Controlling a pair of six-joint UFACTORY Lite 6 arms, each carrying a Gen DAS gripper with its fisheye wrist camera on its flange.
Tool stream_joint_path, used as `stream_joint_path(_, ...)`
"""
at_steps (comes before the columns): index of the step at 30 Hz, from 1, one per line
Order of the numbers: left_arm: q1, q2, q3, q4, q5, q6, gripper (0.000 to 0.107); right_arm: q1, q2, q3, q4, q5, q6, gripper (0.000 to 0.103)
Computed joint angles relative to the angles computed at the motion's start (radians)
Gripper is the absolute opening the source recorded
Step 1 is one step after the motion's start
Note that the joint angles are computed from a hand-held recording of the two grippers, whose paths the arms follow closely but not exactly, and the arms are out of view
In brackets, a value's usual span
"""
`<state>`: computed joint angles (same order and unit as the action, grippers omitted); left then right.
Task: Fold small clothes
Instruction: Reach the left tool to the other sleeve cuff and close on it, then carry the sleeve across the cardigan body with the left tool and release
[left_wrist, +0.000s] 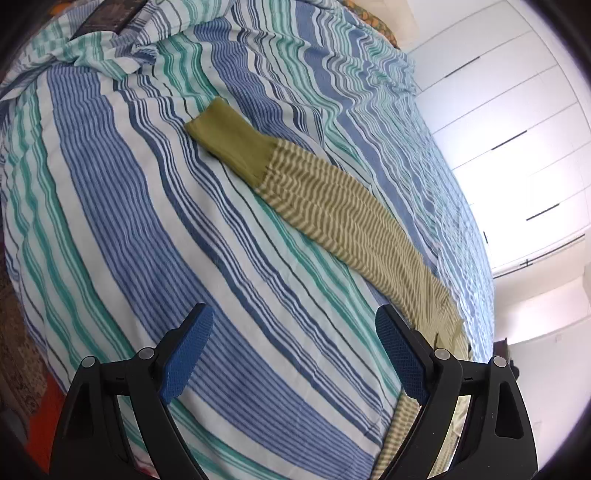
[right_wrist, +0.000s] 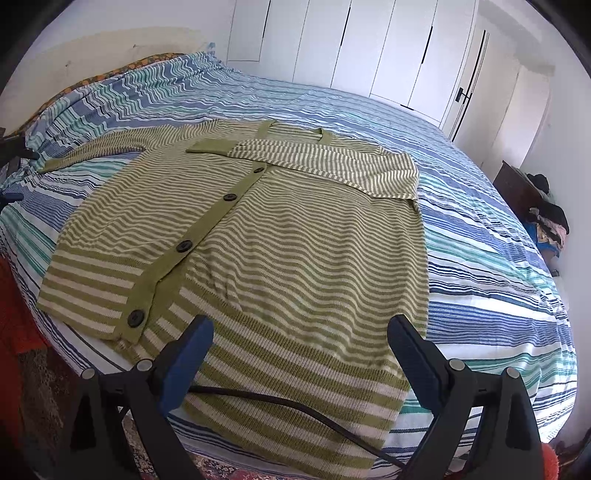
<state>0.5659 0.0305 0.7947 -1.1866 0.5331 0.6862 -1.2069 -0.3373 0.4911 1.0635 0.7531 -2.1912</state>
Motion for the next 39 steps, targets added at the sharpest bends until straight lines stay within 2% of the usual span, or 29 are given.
stream_joint_path(5,0.076,0.266,0.199,-0.151,0.079,0.129,0.091,0.041,-0.005,-0.011,0.005,-0.045,0.016,0.095)
stream_joint_path(9,0.125,0.399,0.252,-0.299,0.149,0.239,0.09,0.075,0.004,-0.019,0.008,-0.09,0.021,0.095)
stream_joint_path(14,0.202,0.492,0.266,-0.453,0.234,0.327,0.088,0.113,0.0,-0.038,0.011,-0.13,0.021,0.095)
stream_joint_path(19,0.194,0.563,0.364,-0.459,0.187,0.293,0.081,0.151,0.007,-0.05,0.013,-0.166,0.027,0.095)
stream_joint_path(24,0.168,0.639,0.462,-0.462,0.104,0.248,0.059,0.172,0.006,-0.056,0.011,-0.183,0.038,0.095)
stream_joint_path(25,0.165,0.659,0.489,-0.452,0.091,0.235,0.054,0.174,0.005,-0.058,0.011,-0.185,0.04,0.095)
stream_joint_path(26,0.161,0.674,0.51,-0.436,0.077,0.215,0.04,0.18,0.004,-0.059,0.011,-0.19,0.044,0.095)
stream_joint_path(27,0.16,0.692,0.538,-0.407,0.07,0.183,0.018,0.182,0.003,-0.059,0.01,-0.191,0.045,0.095)
stream_joint_path(28,0.161,0.704,0.559,-0.372,0.07,0.147,0.005,0.184,0.001,-0.06,0.009,-0.193,0.049,0.095)
stream_joint_path(33,0.12,0.569,0.552,-0.219,0.037,0.039,0.003,0.17,-0.003,-0.052,0.01,-0.163,0.052,0.095)
stream_joint_path(36,-0.003,0.441,0.603,0.031,0.001,-0.146,0.003,0.145,0.01,-0.028,0.005,-0.114,0.069,0.095)
stream_joint_path(39,-0.192,0.372,0.74,0.278,0.017,-0.388,0.003,0.103,0.034,0.014,-0.004,-0.044,0.094,0.095)
